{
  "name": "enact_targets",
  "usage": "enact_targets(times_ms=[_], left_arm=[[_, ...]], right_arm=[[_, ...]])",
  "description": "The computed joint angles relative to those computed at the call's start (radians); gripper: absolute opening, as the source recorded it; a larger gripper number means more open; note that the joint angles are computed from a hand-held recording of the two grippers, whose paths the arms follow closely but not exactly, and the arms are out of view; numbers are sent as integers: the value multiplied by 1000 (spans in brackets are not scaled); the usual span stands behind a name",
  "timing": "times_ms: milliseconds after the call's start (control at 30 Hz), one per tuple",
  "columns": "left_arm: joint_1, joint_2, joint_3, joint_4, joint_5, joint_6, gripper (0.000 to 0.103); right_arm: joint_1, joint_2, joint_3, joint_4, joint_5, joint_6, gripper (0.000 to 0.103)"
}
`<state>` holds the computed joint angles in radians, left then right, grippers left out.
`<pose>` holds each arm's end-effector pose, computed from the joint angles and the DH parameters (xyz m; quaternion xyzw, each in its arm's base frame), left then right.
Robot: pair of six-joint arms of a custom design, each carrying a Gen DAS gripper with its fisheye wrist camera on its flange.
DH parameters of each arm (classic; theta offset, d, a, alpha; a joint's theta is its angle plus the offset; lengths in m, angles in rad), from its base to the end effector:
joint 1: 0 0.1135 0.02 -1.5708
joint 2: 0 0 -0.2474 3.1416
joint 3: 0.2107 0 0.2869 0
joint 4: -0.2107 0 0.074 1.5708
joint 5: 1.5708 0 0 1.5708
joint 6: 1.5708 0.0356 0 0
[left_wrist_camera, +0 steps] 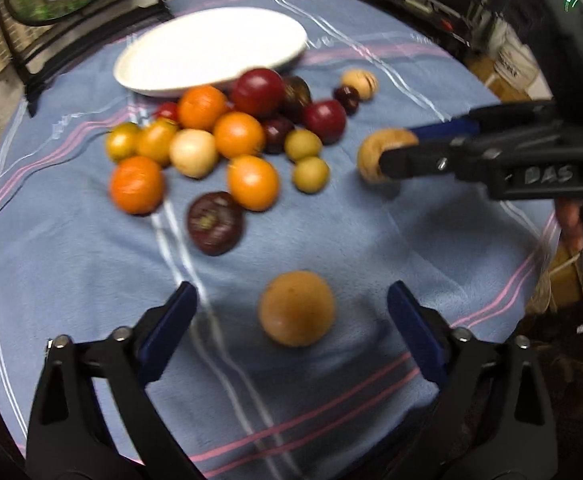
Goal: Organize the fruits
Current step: 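Grasp a brown oval fruit with the right gripper while the left gripper grasps a brown round fruit, then carry both brown fruits onto the white plate and open both grippers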
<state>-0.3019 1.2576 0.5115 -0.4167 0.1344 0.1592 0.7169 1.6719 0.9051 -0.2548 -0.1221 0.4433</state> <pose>0.2219 -0.0741 0.1022 0.2365 0.9481 -0.0800 0.1969 0.2578 0.2304 0.1149 -0.1474 0.9495 0.1975 0.1942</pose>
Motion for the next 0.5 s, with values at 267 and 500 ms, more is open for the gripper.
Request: enact_targets(times_ms=[267, 500], left_arm=[[34, 111, 73, -49, 67, -15, 43], [91, 55, 185, -116, 91, -52, 43]], right_arm=[[16, -7, -4, 2, 7, 16, 40], [-15, -43, 18, -13, 8, -11, 40]])
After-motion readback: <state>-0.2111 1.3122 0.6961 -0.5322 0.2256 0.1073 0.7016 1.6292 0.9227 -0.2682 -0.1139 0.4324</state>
